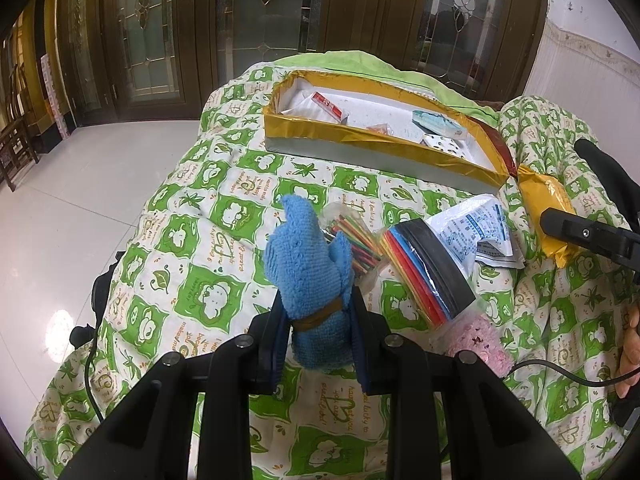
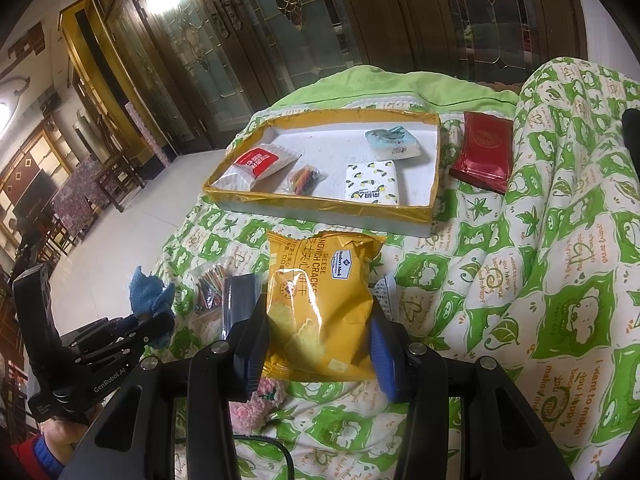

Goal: Organize soft objects
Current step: 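Hold the crackers pack and blue glove lifted above the quilt, then carry the crackers pack and blue glove over the tray and lower them inside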

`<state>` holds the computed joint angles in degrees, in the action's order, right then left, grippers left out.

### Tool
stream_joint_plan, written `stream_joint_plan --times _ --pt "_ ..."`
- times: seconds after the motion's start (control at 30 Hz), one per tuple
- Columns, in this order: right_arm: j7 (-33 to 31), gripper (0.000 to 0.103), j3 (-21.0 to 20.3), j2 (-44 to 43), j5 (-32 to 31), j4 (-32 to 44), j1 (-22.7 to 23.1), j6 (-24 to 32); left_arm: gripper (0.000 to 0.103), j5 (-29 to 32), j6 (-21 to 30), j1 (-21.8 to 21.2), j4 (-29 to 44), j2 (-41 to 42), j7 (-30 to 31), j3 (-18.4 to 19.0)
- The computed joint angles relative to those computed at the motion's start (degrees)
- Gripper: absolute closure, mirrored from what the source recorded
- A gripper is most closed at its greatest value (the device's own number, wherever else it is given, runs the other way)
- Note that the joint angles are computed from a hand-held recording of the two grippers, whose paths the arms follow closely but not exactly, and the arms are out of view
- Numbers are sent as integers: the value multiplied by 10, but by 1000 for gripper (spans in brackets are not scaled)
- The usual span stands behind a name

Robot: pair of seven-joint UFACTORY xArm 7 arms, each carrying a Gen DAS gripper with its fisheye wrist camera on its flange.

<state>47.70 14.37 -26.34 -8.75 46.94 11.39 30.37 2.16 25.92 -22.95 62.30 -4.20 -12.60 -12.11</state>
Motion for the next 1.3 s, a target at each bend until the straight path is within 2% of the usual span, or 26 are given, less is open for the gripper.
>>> stream_joint_plan --times 0.4,0.73,0.9,1.13,1.3 --pt "1 54 0 -2 -1 1 0 1 77 -2 2 0 1 -1 1 0" --pt "-3 54 -4 -1 2 6 0 1 77 -40 7 -3 9 0 22 4" --pt "-22 54 -21 3 26 16 9 2 77 -68 18 -4 37 8 41 6" --pt "-83 54 -61 24 95 46 32 12 77 -66 42 -2 100 38 56 5" --pt "-116 54 -70 42 118 75 25 27 77 -63 64 -2 160 72 68 6"
